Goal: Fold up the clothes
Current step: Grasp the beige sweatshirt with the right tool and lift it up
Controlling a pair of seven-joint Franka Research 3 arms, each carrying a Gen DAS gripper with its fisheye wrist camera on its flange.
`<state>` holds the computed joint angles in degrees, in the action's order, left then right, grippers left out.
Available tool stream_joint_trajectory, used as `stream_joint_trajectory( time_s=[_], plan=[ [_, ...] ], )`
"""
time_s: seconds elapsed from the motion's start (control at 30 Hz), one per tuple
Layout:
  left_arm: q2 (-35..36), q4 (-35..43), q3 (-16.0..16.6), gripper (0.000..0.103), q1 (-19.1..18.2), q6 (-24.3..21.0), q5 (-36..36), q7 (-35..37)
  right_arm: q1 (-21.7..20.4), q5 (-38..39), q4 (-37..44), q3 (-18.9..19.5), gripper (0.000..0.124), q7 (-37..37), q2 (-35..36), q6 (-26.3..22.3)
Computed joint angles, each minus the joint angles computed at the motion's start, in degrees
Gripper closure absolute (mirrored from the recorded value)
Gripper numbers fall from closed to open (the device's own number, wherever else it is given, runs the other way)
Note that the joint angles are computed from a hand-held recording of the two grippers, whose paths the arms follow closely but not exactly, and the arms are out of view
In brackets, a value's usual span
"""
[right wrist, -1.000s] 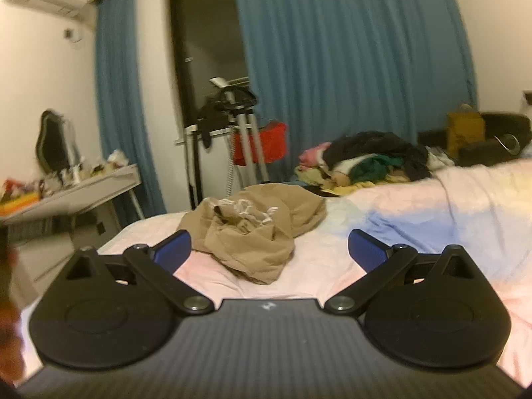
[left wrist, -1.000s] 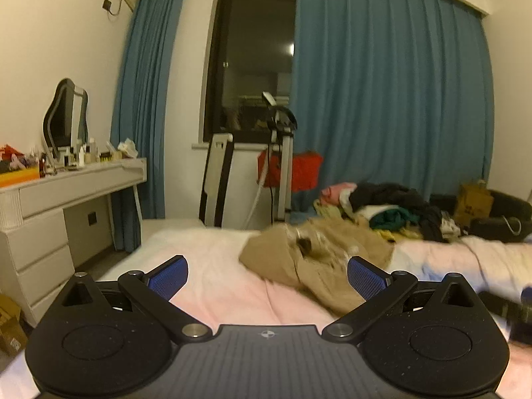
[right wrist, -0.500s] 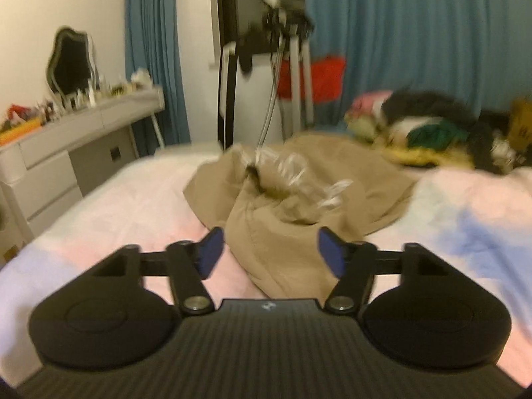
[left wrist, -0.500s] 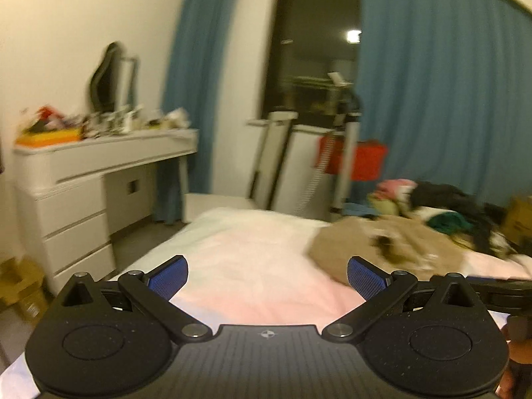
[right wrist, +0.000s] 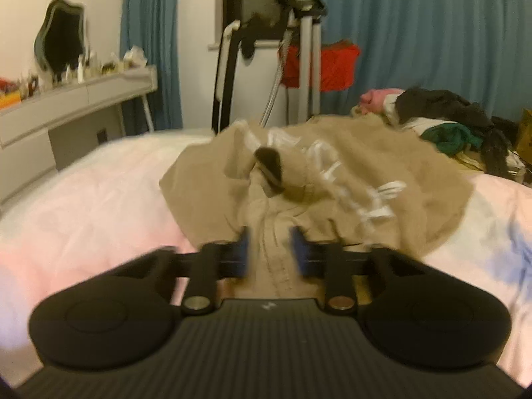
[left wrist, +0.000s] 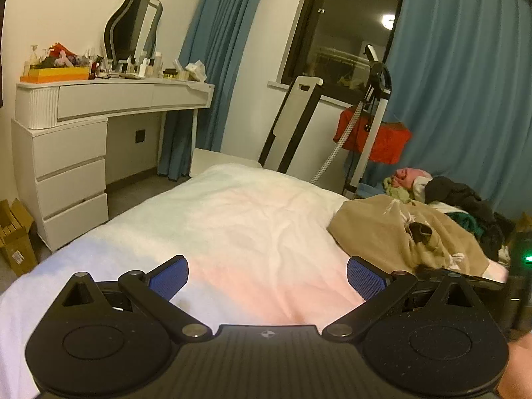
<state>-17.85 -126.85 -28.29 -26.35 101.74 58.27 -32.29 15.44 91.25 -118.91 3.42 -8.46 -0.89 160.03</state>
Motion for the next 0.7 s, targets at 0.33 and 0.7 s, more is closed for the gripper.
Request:
stream_joint_trajectory(
  time_s=[0.33,0.7],
  plan=[
    [4.9,4.6,-1.6,0.001,-2.4,-1.1,4.9,3.1,-7.4,0.8,-8.6,-11.5,0.112,3.3,-16.8,-25.1],
    [13.6,11.7,-2.2,0.002,-8.8,3.2,13.1,11.8,-16.1,3.4,-12.8,-24.3,0.113,11.3,-24.1,-48.0]
  ],
)
